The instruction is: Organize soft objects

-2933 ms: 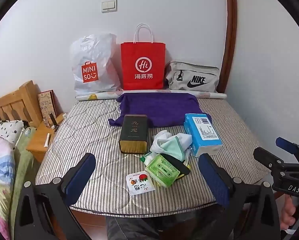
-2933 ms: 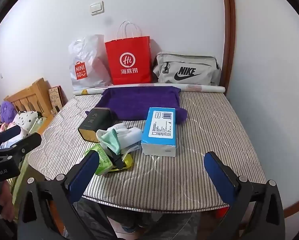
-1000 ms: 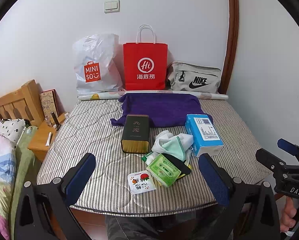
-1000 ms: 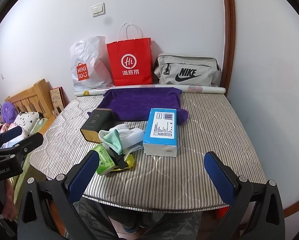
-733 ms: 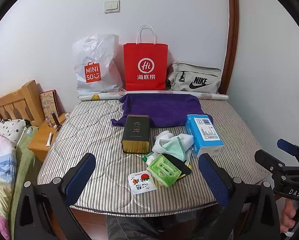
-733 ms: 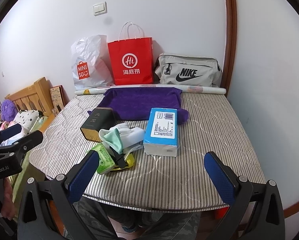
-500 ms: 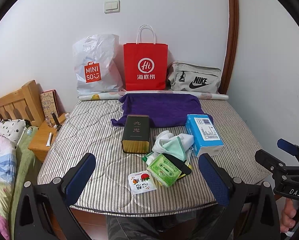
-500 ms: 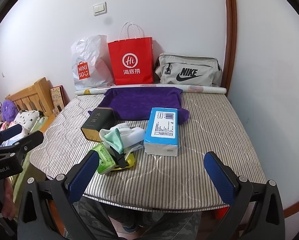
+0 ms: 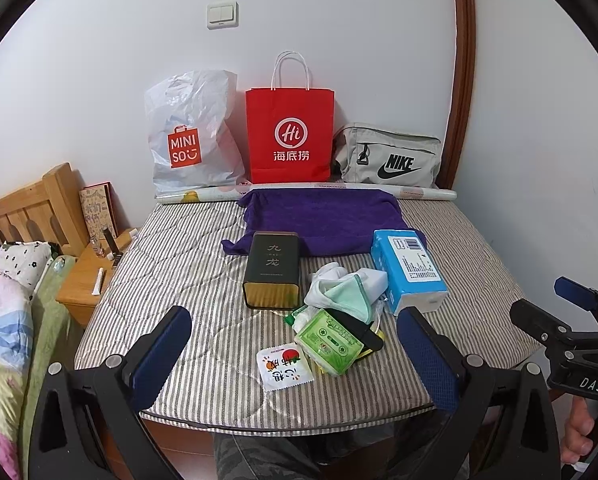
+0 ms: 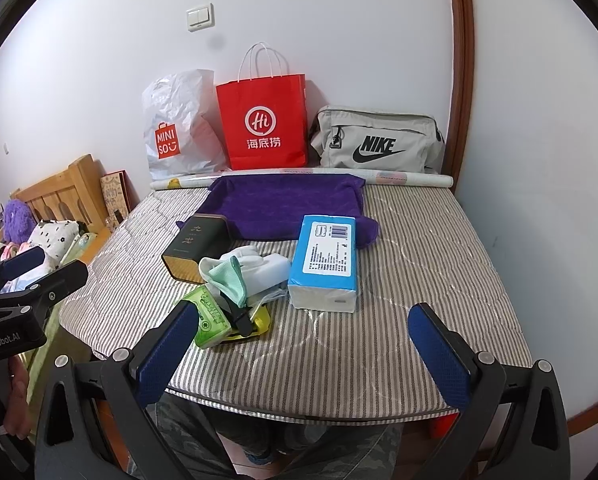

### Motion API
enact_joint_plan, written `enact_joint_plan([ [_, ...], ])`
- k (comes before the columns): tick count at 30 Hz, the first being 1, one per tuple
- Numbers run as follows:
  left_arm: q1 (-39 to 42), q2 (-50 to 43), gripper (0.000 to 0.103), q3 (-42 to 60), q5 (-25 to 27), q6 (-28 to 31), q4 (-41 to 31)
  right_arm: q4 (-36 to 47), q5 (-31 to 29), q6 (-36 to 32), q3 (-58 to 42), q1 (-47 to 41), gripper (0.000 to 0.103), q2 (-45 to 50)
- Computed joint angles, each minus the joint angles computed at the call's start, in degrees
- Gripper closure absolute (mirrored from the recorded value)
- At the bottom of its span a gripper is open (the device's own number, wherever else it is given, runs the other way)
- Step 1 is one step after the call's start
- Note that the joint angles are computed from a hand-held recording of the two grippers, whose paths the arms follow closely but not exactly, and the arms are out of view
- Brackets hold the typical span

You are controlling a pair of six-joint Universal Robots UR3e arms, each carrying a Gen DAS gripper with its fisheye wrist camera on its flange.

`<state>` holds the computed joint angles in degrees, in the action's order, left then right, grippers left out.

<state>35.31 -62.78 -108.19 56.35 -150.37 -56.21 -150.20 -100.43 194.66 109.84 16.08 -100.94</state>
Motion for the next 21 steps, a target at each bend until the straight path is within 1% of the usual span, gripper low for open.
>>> enact_joint_plan([
  [5,-0.1,-1.4,0.000,-0.7,-0.9,0.4,2.4,-0.2,-1.0,0.1,-0.3,0.5,0.000,0.9],
  [8,-1.4,-4.1,0.000,-0.8,0.9,-0.5,4.9,-1.1,0.3,-0.2,0.4,-0.3,0.000,1.2],
  [11,-1.4,-6.8,0.000,-1.0,0.9,0.4,6.2,-2.2,0.8,-0.3,1.2,-1.0,0.000,1.9],
  [14,-2.2,-10.5,0.000,-0.9,2.7,0.6,8.1,-3.2,2.1,-0.2,2.3,-2.3,0.000,2.6],
  [17,-4.2,-14.6,0.000,-1.6,6.7,0.1,11.6,-4.3,3.8,-0.3,3.1,-3.5,0.000,3.9],
  [21,-5.5,-19.3,0.000,-4.1,9.2,2.3,15.5,-5.5,4.7,-0.8,3.5,-4.3,0.000,5.7],
])
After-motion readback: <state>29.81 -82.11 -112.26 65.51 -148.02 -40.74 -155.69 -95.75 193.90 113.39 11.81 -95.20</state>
